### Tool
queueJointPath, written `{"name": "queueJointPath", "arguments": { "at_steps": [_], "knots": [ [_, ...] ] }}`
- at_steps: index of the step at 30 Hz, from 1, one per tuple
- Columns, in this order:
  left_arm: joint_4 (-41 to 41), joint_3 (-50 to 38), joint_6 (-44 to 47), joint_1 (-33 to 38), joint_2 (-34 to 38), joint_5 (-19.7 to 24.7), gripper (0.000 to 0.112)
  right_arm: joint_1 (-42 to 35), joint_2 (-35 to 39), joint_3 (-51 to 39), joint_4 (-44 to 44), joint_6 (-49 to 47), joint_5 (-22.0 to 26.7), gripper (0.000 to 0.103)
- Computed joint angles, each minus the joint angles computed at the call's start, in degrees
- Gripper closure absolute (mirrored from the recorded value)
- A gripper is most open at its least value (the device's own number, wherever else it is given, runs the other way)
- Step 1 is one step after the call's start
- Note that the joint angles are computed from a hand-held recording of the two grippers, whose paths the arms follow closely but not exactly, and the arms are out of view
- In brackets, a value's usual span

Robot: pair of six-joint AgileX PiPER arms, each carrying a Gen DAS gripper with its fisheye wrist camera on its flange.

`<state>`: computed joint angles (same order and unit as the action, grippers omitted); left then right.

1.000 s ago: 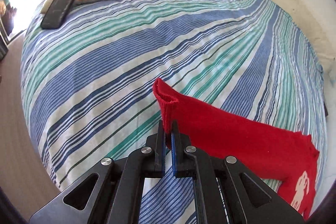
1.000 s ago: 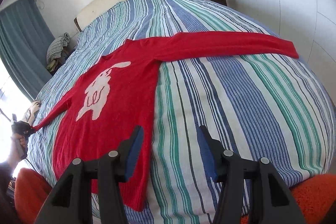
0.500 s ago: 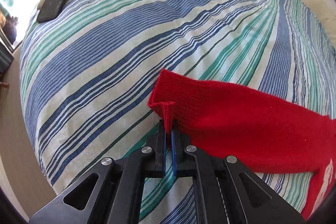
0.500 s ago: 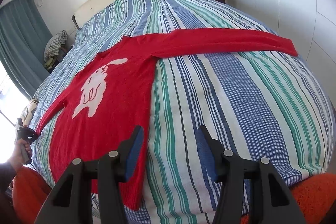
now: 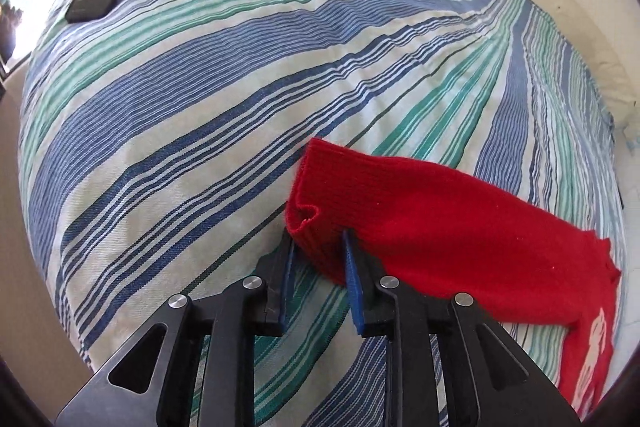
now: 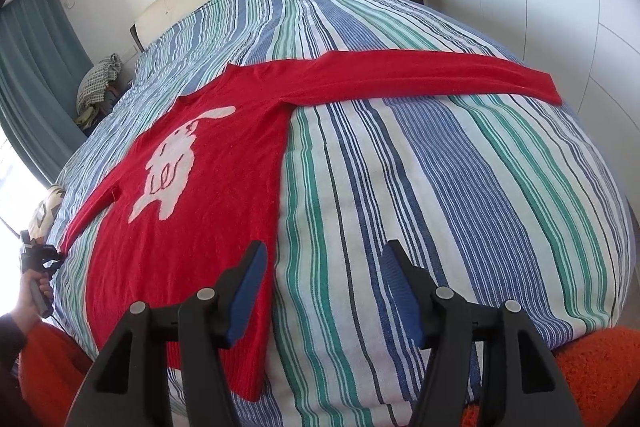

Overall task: Fold small clothes
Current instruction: 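Grasp the other sleeve cuff with the left gripper, pull it outward, release, then grasp the hem with both grippers, pull the sweater straight, release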

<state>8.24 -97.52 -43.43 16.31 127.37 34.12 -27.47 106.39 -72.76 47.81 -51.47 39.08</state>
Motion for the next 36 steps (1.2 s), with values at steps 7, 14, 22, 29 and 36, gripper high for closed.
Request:
{"name": "queueJointPath", "arguments": {
  "at_steps": [7,14,22,29,36],
  "knots": [
    [4.5,5.2,-4.5,-1.0,-3.6,-1.5,0.039,-2.4,0.1,-0.2,2.6,0.6,1.0,0.04],
    [9.8,8.9,-12.8,-0.3,-6.5,-0.5,0.035,-5.7,1.6,-1.5,4.9,4.0,2.5,0.04],
    [26.4,20.4,-30.2,-9.9,-18.2,-1.1,0.027,-8.0,3.4,-3.9,2.3,12.7,3.0,0.035],
    [7.1,20.0,-4.8,-28.5,-19.6,-5.5,0.022,4.0,-1.2,-2.1,-0.7,1.0,7.0,0.035],
    [1.1,7.5,12.0,-41.0,-5.5,4.1,0.022,18.1,3.5,-1.3,-20.1,9.0,4.4,0.035]
  ]
}}
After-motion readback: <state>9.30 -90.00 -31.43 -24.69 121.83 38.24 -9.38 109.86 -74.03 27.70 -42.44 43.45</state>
